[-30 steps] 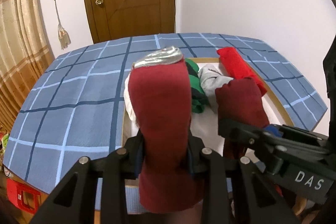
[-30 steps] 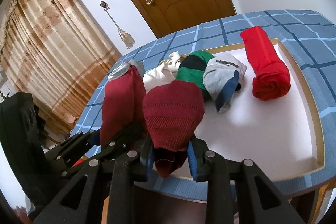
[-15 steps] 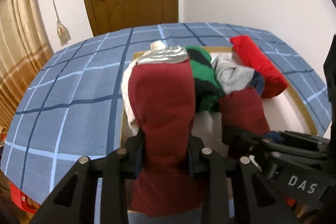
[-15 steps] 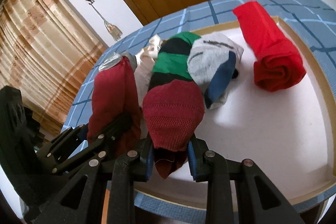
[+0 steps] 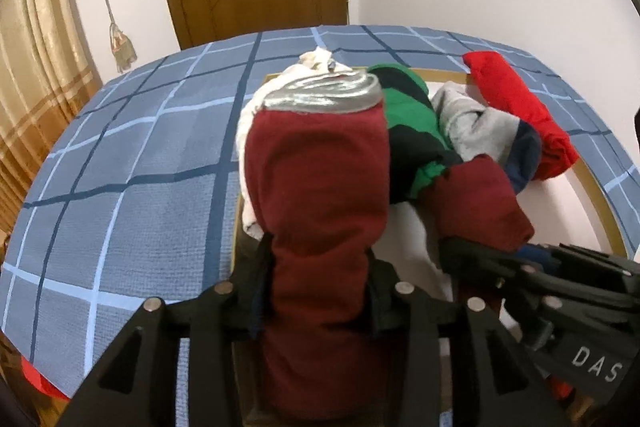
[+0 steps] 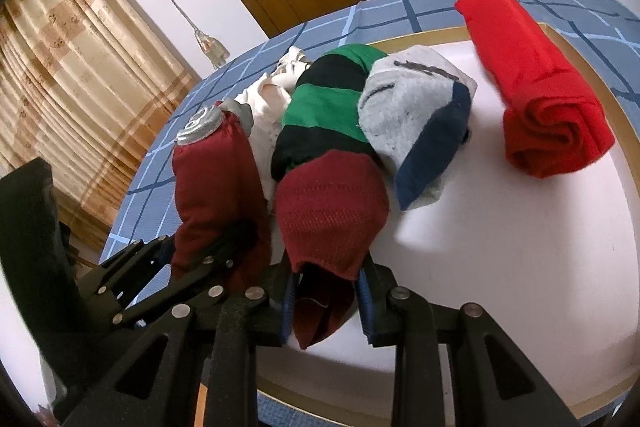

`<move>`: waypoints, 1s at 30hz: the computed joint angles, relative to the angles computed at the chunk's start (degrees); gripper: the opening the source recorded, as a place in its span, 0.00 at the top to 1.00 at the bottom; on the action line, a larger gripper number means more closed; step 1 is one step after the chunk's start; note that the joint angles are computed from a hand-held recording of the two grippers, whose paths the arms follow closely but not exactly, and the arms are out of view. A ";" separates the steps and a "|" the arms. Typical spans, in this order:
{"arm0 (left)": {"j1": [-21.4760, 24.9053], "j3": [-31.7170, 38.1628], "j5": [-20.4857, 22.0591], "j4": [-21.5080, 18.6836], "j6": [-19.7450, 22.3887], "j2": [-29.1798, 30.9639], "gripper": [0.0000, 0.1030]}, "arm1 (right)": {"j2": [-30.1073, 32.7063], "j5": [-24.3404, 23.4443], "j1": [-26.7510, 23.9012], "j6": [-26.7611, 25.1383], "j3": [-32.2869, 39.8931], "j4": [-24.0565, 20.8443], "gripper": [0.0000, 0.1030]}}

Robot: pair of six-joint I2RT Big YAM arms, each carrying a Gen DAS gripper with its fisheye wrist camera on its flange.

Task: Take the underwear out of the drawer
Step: 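Lower both red items into the tray beside the other socks and open both tools, then withdraw both tools from the tray back toward the open drawer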

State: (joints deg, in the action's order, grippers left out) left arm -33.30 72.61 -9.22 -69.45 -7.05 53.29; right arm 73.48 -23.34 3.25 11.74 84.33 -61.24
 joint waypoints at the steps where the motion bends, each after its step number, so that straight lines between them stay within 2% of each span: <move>1: -0.16 -0.14 -0.18 0.18 0.07 -0.29 0.61 | 0.12 -0.13 -0.08 -0.29 -0.02 0.24 0.71; 4: -0.09 -0.20 0.65 0.12 -0.15 -1.07 0.53 | -0.17 -2.30 -0.98 -0.69 -0.84 1.19 0.71; 5: -0.05 0.09 0.27 -0.54 -0.49 -1.32 0.45 | 0.02 -3.52 -1.50 -0.57 -0.66 0.75 0.71; 7: 0.81 0.47 3.03 -1.43 -0.52 -1.80 0.36 | 0.21 -5.58 -2.28 -0.10 -0.27 -0.33 0.69; 9: 1.00 0.67 4.56 -2.00 -0.56 -2.81 0.26 | -0.56 -9.63 -3.51 0.66 -1.03 0.97 0.60; 10: 0.44 0.62 3.68 -2.04 -0.68 -3.48 0.22 | -1.27 -10.28 -3.87 1.28 -1.52 1.86 0.53; 11: -0.80 0.54 0.88 -1.99 -1.00 -4.02 0.08 | -2.09 -11.01 -4.24 1.92 -2.09 3.00 0.51; 12: -2.22 0.31 -2.62 -1.70 -1.00 -4.71 0.01 | -2.81 -11.91 -4.55 2.58 -2.58 4.27 0.49; 15: -4.37 0.22 -8.49 -1.52 -0.22 -6.31 0.01 | -4.42 -12.69 -4.96 3.49 -3.17 5.29 0.49; 19: -1.80 0.33 -5.84 -1.66 -2.55 -8.20 0.01 | -7.19 -11.76 -5.77 5.11 -4.44 7.27 0.49; 22: -1.98 -0.08 -5.79 -2.25 -3.99 -8.79 0.01 | -8.91 -11.89 -6.39 5.52 -5.48 8.18 0.49; 28: -7.55 -2.02 -8.97 -3.95 -7.70 -10.62 0.01 | -11.81 -10.65 -6.58 4.47 -8.01 7.89 0.49; 30: -10.56 -2.53 -11.28 -4.71 -9.50 -11.17 0.01 | -13.31 -10.21 -6.73 4.16 -9.41 8.15 0.49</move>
State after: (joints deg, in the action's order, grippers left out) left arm -43.86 70.08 -20.50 -74.16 -16.55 42.12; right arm 60.17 -33.55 -3.47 15.91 74.92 -53.10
